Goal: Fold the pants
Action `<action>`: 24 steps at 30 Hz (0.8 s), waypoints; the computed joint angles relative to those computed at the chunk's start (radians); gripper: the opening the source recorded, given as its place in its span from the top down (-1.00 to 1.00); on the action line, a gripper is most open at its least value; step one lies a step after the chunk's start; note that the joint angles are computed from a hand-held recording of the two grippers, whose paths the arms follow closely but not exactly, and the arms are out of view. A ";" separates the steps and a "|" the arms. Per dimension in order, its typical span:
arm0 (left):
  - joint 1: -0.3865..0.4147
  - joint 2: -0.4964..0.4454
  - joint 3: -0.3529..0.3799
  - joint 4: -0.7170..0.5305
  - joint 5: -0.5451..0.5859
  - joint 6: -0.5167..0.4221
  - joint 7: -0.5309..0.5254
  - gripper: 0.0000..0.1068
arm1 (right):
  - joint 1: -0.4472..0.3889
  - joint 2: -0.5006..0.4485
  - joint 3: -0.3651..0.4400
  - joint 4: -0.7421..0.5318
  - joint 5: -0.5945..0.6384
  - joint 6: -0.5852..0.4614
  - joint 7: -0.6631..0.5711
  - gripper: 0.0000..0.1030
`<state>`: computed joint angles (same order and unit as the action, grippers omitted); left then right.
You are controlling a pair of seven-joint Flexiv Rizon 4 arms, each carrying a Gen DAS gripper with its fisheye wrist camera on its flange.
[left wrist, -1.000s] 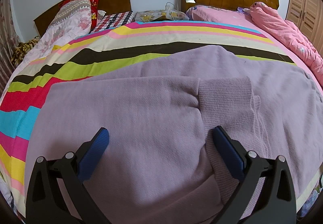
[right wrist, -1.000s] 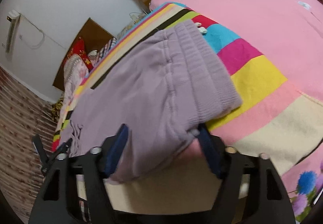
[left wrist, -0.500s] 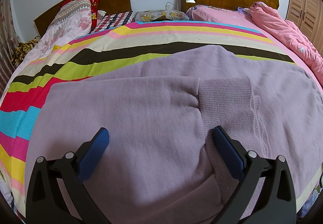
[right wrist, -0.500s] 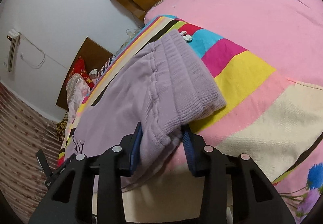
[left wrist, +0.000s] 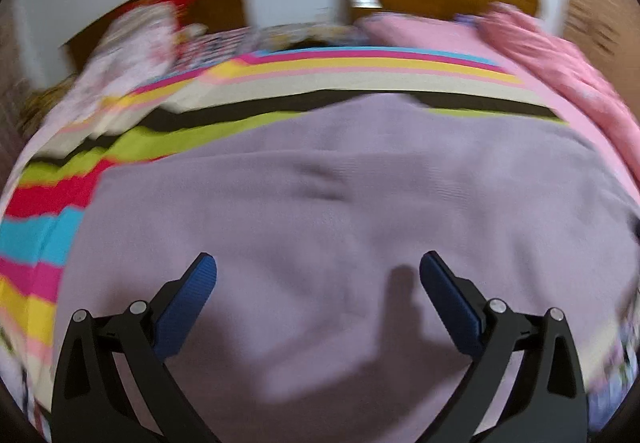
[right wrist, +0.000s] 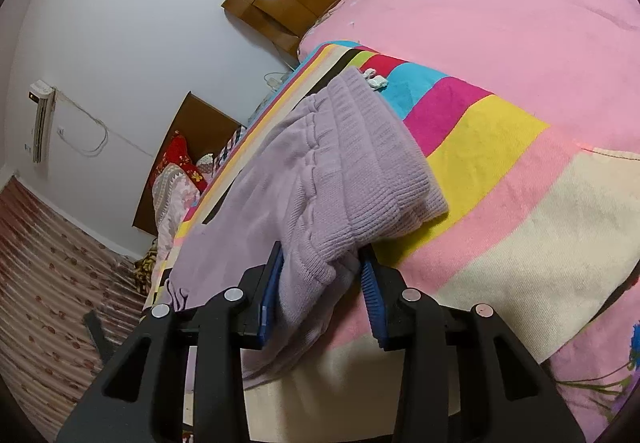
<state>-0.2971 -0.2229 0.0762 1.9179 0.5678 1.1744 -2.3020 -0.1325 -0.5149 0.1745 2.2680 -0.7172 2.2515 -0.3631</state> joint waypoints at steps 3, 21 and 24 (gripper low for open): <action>-0.073 -0.022 0.007 -0.044 0.097 -0.108 -0.007 -0.90 | 0.011 0.006 -0.003 0.005 0.012 -0.004 -0.014 0.28; -0.114 -0.339 0.025 -0.507 0.015 -0.193 0.196 -0.90 | 0.165 0.048 -0.063 0.060 0.333 0.025 -0.225 0.33; -0.026 -0.362 -0.019 -0.455 -0.173 -0.153 0.238 -0.90 | 0.126 0.045 -0.040 0.061 0.299 0.022 -0.240 0.33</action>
